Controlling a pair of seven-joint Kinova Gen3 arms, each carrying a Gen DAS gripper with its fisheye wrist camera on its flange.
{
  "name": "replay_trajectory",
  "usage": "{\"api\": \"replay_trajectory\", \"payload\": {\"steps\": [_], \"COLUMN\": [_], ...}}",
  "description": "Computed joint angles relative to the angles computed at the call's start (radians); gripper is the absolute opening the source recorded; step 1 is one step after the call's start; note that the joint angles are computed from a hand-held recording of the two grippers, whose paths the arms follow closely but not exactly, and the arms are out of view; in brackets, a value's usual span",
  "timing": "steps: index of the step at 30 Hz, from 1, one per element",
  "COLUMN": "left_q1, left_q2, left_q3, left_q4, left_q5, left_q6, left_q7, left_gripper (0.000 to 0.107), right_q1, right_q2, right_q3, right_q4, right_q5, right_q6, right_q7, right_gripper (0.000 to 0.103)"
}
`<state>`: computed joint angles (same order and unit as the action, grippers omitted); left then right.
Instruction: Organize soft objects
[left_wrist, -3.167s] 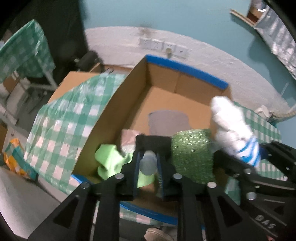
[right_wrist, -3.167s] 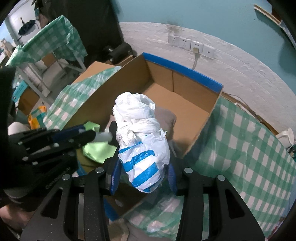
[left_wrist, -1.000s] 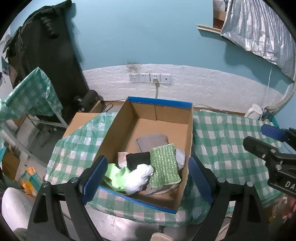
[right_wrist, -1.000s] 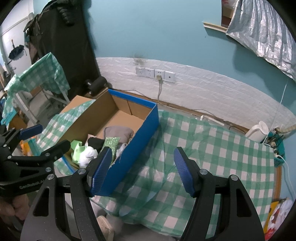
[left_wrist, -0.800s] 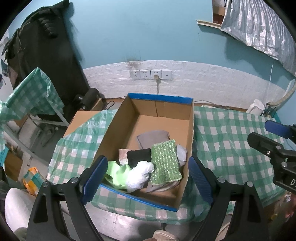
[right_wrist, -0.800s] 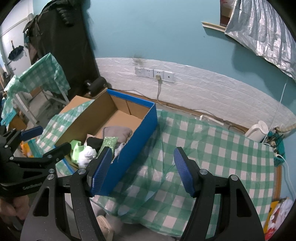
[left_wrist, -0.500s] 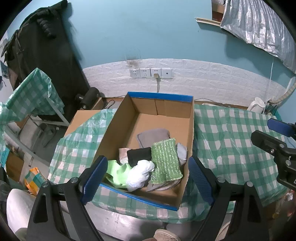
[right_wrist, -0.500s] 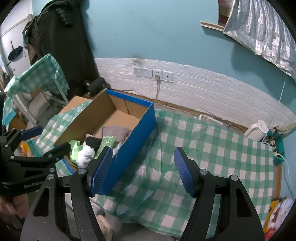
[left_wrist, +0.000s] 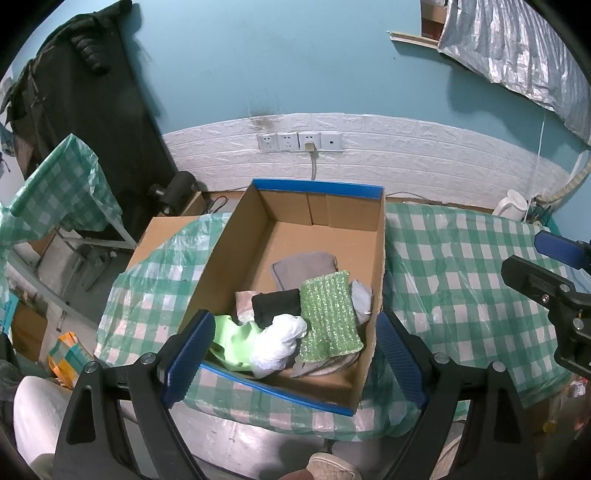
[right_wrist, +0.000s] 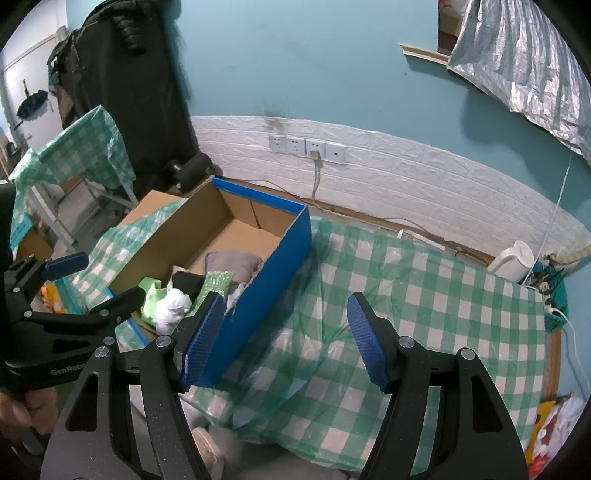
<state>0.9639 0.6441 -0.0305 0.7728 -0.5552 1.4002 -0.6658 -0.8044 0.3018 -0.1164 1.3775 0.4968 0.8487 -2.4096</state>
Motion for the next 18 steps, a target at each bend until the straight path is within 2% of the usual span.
{"api": "replay_trajectory", "payload": {"steps": [18], "left_q1": [0.0], "left_q2": [0.003], "left_q3": [0.002], "left_q4": [-0.002], "left_q5": [0.006], "left_q6": [-0.001], "left_q7": [-0.002], "left_gripper": [0.09], "right_q1": [-0.003], "right_q2": [0.002], "right_q3": [0.001], "right_q4": [-0.002], "right_q5": [0.002], "right_q6": [0.002], "right_q7": [-0.003], "right_gripper": [0.069]}}
